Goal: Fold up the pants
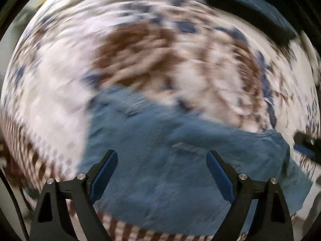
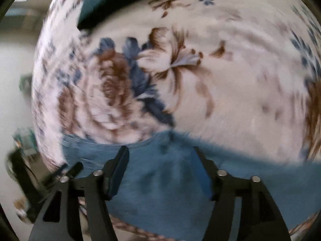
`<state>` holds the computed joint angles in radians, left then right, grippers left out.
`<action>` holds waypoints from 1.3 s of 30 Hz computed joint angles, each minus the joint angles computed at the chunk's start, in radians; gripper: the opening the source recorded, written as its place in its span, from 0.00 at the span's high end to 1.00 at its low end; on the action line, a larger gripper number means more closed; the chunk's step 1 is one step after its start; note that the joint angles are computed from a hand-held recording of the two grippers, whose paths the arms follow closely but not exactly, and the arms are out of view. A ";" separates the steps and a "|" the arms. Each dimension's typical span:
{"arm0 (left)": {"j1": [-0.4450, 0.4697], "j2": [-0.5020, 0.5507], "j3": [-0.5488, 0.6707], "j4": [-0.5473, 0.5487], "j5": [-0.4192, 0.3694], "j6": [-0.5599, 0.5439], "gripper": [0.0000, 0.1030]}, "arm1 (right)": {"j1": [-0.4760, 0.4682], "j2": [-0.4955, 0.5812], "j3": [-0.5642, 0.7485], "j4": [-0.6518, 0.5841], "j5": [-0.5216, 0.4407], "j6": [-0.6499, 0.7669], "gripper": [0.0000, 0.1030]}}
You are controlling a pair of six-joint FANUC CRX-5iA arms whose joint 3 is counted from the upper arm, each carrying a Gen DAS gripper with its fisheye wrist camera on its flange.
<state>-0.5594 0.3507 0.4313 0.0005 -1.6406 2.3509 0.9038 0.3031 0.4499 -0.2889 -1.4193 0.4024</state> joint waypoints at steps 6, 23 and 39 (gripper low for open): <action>0.063 -0.176 -0.238 -0.021 -0.082 0.082 0.12 | 0.160 -0.061 -0.069 -0.019 -0.018 -0.316 0.35; 0.154 -0.366 -0.506 0.094 0.177 0.128 0.74 | 0.372 -0.254 -0.427 0.007 0.253 -0.947 0.95; -0.203 0.001 0.234 -0.167 -0.188 -0.043 0.12 | 0.489 -0.550 -0.681 0.335 0.317 -1.139 0.41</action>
<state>-0.7625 0.3513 0.6655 -0.1669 -1.8285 2.3074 1.3932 -0.2473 -0.2311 0.0463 -1.1020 -0.7364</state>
